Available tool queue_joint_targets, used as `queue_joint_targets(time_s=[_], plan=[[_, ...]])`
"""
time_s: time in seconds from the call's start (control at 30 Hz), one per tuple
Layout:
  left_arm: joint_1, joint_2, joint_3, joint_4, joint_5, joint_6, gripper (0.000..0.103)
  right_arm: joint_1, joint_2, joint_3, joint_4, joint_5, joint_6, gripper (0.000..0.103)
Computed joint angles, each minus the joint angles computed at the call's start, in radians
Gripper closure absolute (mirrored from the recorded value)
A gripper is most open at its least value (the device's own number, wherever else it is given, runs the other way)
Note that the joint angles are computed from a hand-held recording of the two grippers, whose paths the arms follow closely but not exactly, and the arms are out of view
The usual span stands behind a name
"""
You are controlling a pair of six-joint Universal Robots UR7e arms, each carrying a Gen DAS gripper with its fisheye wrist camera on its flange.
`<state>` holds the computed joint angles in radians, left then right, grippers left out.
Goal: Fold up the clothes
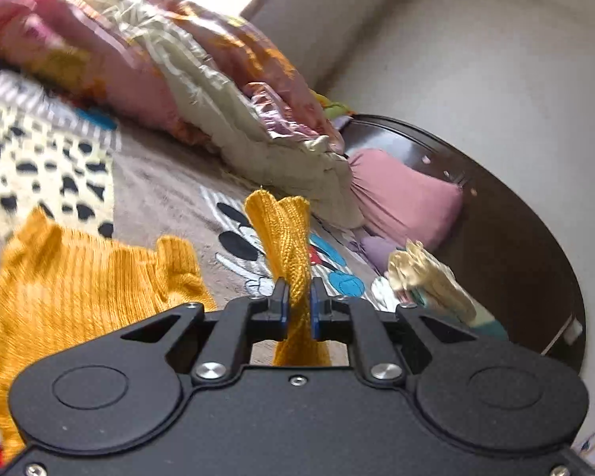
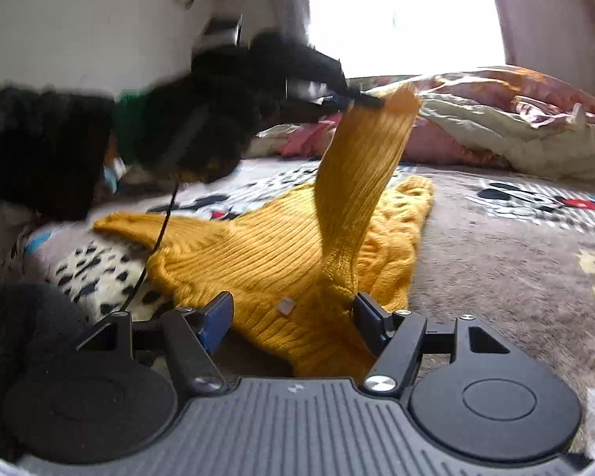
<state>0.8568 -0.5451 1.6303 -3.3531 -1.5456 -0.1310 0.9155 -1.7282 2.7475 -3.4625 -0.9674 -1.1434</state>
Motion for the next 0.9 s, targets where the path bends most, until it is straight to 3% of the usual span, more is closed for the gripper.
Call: queue_joint_targets(time_s=[0.07, 0.13, 0.2, 0.23, 0.33, 0.43, 0.63, 0.7, 0.73, 0.8, 0.9], plan=[[0.017, 0.033, -0.03, 0.004, -0.005, -0.022, 0.094, -0.012, -0.007, 0.001, 0.003, 0.007, 0.024, 0.036], [0.022, 0.053, -0.055, 0.069, 0.043, -0.027, 0.094, -0.014, 0.001, 0.0, -0.004, -0.005, 0.03, 0.036], [0.006, 0.064, -0.083, 0.223, 0.181, -0.01, 0.095, -0.016, -0.004, -0.001, 0.01, -0.003, 0.039, 0.036], [0.001, 0.067, -0.088, 0.248, 0.209, 0.005, 0.094, -0.017, -0.011, -0.004, 0.027, -0.004, 0.042, 0.036], [0.0, 0.055, -0.067, 0.187, 0.198, -0.006, 0.094, -0.018, -0.034, -0.005, 0.065, -0.009, 0.039, 0.036], [-0.009, 0.048, -0.076, 0.257, 0.231, 0.012, 0.094, -0.028, -0.071, -0.013, 0.137, -0.001, 0.041, 0.038], [-0.026, 0.064, -0.083, 0.213, 0.284, -0.021, 0.094, -0.07, -0.14, -0.015, 0.2, 0.031, 0.053, 0.058], [-0.044, 0.066, -0.098, 0.292, 0.342, 0.018, 0.093, -0.092, -0.167, -0.007, 0.195, 0.061, 0.055, 0.059], [-0.057, 0.067, -0.103, 0.323, 0.375, 0.046, 0.091, -0.102, -0.18, 0.001, 0.184, 0.081, 0.046, 0.06], [-0.085, 0.053, -0.09, 0.328, 0.442, 0.079, 0.07, -0.113, -0.205, 0.013, 0.172, 0.121, 0.009, 0.064], [-0.133, 0.029, -0.051, 0.29, 0.549, 0.178, 0.068, -0.089, -0.194, 0.012, 0.126, 0.131, -0.015, 0.078]])
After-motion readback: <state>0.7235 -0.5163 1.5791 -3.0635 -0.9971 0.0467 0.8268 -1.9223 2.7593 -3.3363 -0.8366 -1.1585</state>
